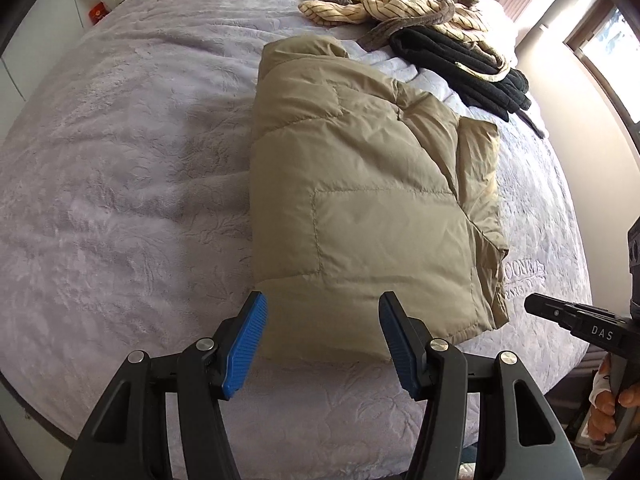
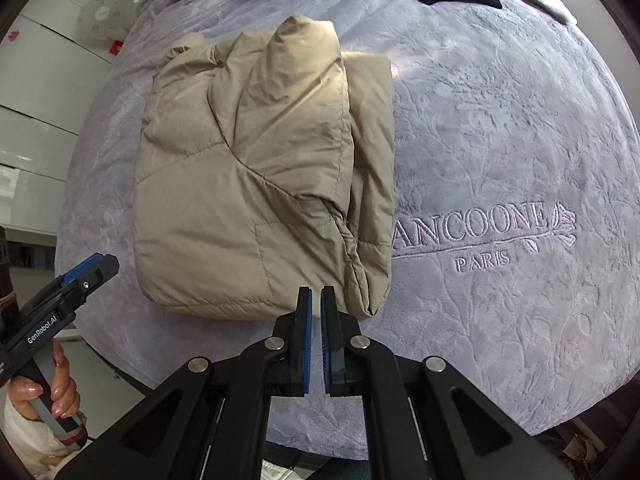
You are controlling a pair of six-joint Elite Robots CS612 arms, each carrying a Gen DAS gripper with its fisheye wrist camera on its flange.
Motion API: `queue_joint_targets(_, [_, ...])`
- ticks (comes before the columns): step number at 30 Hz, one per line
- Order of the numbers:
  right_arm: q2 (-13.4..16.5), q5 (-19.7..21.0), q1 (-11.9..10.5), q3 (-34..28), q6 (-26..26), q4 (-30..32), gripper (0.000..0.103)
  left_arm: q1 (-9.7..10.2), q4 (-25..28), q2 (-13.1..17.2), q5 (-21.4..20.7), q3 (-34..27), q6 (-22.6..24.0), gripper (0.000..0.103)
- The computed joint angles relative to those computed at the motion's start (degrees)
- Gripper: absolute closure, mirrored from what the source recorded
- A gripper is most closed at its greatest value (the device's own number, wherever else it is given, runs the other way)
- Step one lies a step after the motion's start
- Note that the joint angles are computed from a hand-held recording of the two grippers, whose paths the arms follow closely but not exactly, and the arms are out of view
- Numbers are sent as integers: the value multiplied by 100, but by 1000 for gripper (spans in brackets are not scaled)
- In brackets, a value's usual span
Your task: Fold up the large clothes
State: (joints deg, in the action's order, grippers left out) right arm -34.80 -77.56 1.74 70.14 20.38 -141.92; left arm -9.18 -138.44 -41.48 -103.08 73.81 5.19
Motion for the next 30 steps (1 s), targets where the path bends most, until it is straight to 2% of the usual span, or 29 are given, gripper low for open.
queue_joint_targets(5, [-25, -244, 63, -130, 179, -248, 98, -12, -24, -78, 161, -92, -105, 43])
queue_joint_targets(11, [-40, -643, 168, -350, 26, -149, 98, -44, -106, -205, 222, -57, -218, 43])
queue_joint_targets(12, [-38, -697, 180, -372, -16, -126, 98, -50, -122, -223, 238, -48, -232, 37])
queue_joint_targets(13, [-44, -740, 191, -386, -40, -108, 98, -58, -147, -243, 274, -33, -248, 27])
queue_joint_targets(14, [-57, -764, 202, -381, -47, -112, 98, -71, -238, -277, 320, 19, -273, 13])
queue_joint_targets(16, [-80, -839, 221, -384, -63, -107, 98, -80, -473, -339, 344, 122, -226, 12])
queue_joint_targets(19, [-119, -978, 244, -381, -72, -135, 97, -91, -558, -404, 382, 198, -223, 12])
queue_joint_targets(20, [-130, -993, 245, -375, -64, -169, 94, -90, -550, -417, 372, 203, -244, 12])
queue_joint_targets(21, [-142, -1026, 247, -368, -53, -207, 82, -89, -523, -431, 364, 207, -272, 12])
queue_joint_targets(22, [-157, -1082, 253, -356, -43, -260, 59, -84, -516, -437, 349, 204, -302, 12])
queue_joint_targets(23, [-175, -1151, 261, -333, -45, -349, 42, -83, -558, -455, 342, 230, -339, 12])
queue_joint_targets(25, [-193, -1312, 286, -328, -95, -452, 40, -91, -704, -490, 407, 290, -410, 11])
queue_joint_targets(26, [-196, -1357, 292, -340, -108, -461, 39, -104, -745, -506, 486, 311, -453, 0])
queue_joint_targets(27, [-199, -1371, 293, -344, -99, -485, 37, -110, -827, -514, 523, 336, -495, 0])
queue_joint_targets(29, [-201, -1405, 298, -347, -87, -559, 23, -114, -887, -524, 546, 347, -532, 0])
queue_joint_targets(30, [-199, -1463, 308, -350, -100, -605, 20, -119, -922, -531, 570, 357, -557, 0])
